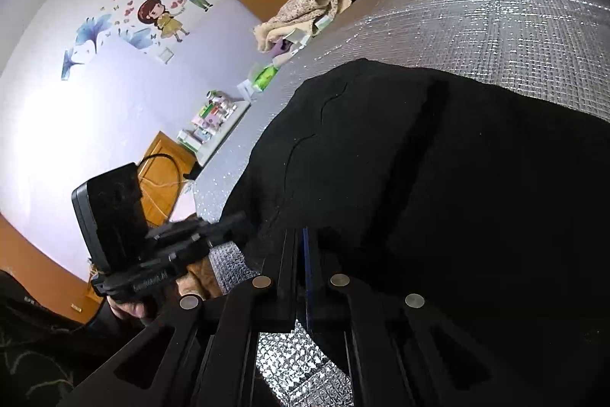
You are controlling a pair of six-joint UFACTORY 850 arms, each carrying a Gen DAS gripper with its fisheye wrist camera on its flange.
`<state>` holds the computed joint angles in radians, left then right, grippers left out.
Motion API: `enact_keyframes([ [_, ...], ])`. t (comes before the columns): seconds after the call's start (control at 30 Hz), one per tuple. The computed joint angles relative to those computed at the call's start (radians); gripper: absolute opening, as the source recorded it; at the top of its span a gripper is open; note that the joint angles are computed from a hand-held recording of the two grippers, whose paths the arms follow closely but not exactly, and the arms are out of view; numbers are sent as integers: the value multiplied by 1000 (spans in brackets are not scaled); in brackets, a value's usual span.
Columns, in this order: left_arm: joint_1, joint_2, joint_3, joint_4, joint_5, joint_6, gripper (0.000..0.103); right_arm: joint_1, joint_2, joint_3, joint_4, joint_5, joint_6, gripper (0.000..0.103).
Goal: Fold clothes
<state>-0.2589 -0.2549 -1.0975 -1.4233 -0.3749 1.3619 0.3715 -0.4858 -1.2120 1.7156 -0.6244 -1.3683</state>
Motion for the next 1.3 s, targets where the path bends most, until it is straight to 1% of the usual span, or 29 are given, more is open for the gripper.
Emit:
enact_keyframes([
  [0.1,36,-4,6,51,32,-102,1,-3,0,5,8,-8,-6,3],
  [0.13,53,-7,7,42,18,-113,1,-3,0,6,9,-9,-7,3],
  [0.17,72,-10,10,0,-26,-93,1,-3,0,7,10,-11,-7,3],
  [0.2,79,-7,15,-8,-36,-95,1,-2,1,7,7,-7,-4,3],
  [0.23,80,-2,20,-12,-35,-93,1,-1,3,5,0,-2,2,3],
  [0.33,52,14,27,11,31,-90,1,6,9,-3,-17,27,13,3],
  [0.37,45,18,28,12,46,-89,1,10,11,-8,-24,41,16,5],
  [0.43,40,22,27,-26,56,-62,1,20,4,-35,-43,66,28,9],
  [0.5,43,26,29,-59,60,-37,1,29,-4,-62,-65,90,42,10],
  [0.6,57,25,28,-32,76,-79,1,43,-31,-114,-89,85,50,12],
  [0.63,66,17,21,-13,69,-105,1,49,-41,-133,-107,85,59,12],
  [0.7,73,11,21,-30,63,-106,1,62,-61,-170,-144,84,79,12],
  [0.8,73,20,28,-24,87,-113,1,81,-90,-231,-228,106,118,12],
  [0.83,76,21,30,-21,84,-121,2,84,-100,-250,-250,113,127,18],
  [0.87,82,21,32,-24,69,-125,2,87,-110,-271,-274,121,137,27],
  [0.93,91,21,37,-46,38,-110,2,90,-136,-323,-341,143,173,34],
  [0.97,95,22,40,-57,23,-104,3,90,-153,-357,-387,164,200,36],
  [1.07,99,14,37,-53,6,-104,5,88,-202,-449,-507,176,276,40],
  [1.17,106,2,27,-26,-13,-129,7,96,-274,-581,-754,180,473,41],
  [1.3,113,-4,21,-5,-33,-143,7,97,-389,-773,-967,113,631,41],
])
